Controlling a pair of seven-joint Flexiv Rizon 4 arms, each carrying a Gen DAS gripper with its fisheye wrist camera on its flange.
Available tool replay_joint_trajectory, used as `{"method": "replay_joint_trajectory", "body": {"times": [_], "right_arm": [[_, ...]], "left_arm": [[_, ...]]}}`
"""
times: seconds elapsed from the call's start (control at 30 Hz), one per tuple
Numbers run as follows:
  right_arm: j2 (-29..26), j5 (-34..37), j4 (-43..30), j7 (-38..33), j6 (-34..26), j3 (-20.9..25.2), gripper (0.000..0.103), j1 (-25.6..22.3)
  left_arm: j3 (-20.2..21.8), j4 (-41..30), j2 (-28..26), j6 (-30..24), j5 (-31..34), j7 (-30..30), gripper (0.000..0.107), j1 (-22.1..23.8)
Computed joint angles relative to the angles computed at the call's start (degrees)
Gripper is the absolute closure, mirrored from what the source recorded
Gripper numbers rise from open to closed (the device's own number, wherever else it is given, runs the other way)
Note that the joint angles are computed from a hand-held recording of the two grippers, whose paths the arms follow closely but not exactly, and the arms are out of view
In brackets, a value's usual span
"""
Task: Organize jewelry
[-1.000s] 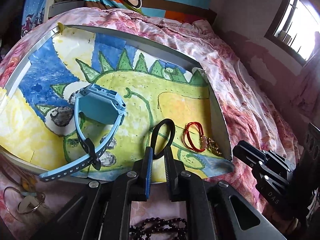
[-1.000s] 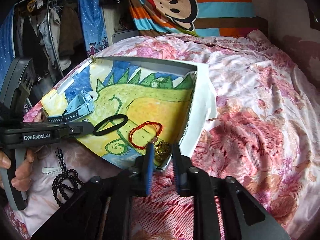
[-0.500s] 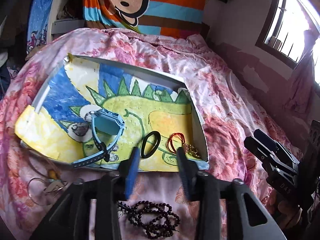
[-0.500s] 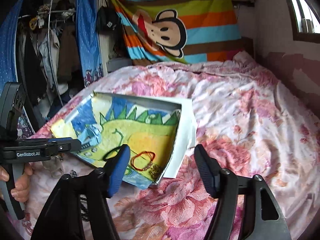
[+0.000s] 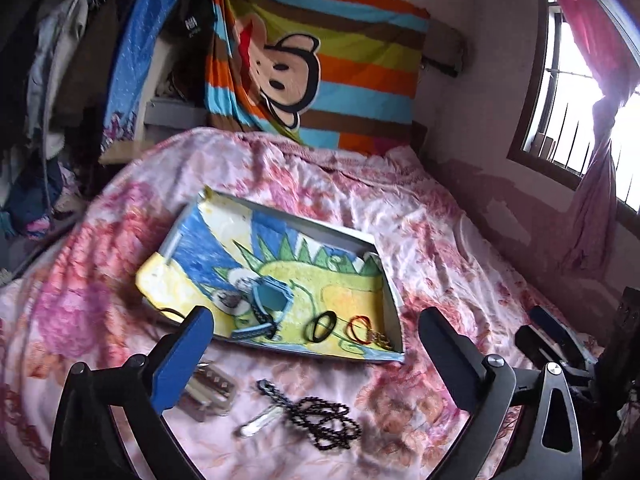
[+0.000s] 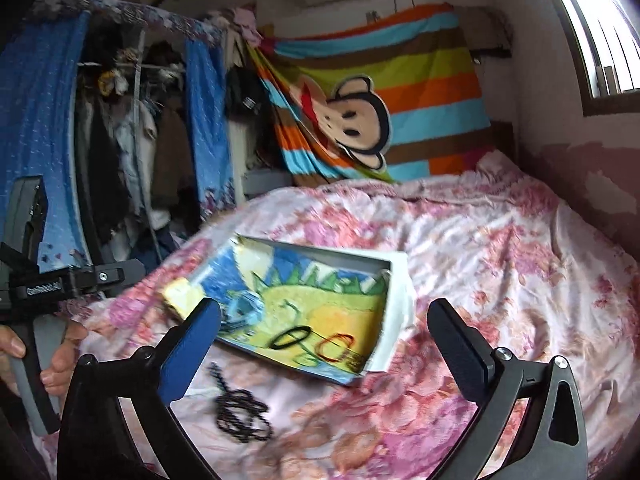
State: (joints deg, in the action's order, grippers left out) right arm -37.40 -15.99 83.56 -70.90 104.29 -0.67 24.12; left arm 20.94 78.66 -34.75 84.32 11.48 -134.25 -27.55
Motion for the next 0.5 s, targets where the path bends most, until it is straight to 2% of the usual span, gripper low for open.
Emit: {"method": "replay_joint_trajectory", "body": {"times": [0.07,0.27,0.43,0.5], "right_arm": [[1.01,0.65,2.0,-0.82,2.7,-1.0,0.002,1.36],[3.95,6.47,7.7,-5.28,8.11,-5.72,0.002,7.96],[5.9,9.62,11.31,-8.77,9.9,-4.37,0.002,9.23],[6.37,10.46,12.34,-9.74,9.69,-3.92,0.002,9.59]], "left_arm": [[7.41,1.09,0.61,0.16,3.68,-4.48,0.004,-5.2],[20.41,4.56,2.24,0.66,14.18,-15.89,0.004,-15.15],[25.49,6.57,3.5,-1.81,21.62,-22.29,0.004,-20.29],[25.61,7.33,4.3,-2.94,23.84,-23.5,0.004,-20.95]]}}
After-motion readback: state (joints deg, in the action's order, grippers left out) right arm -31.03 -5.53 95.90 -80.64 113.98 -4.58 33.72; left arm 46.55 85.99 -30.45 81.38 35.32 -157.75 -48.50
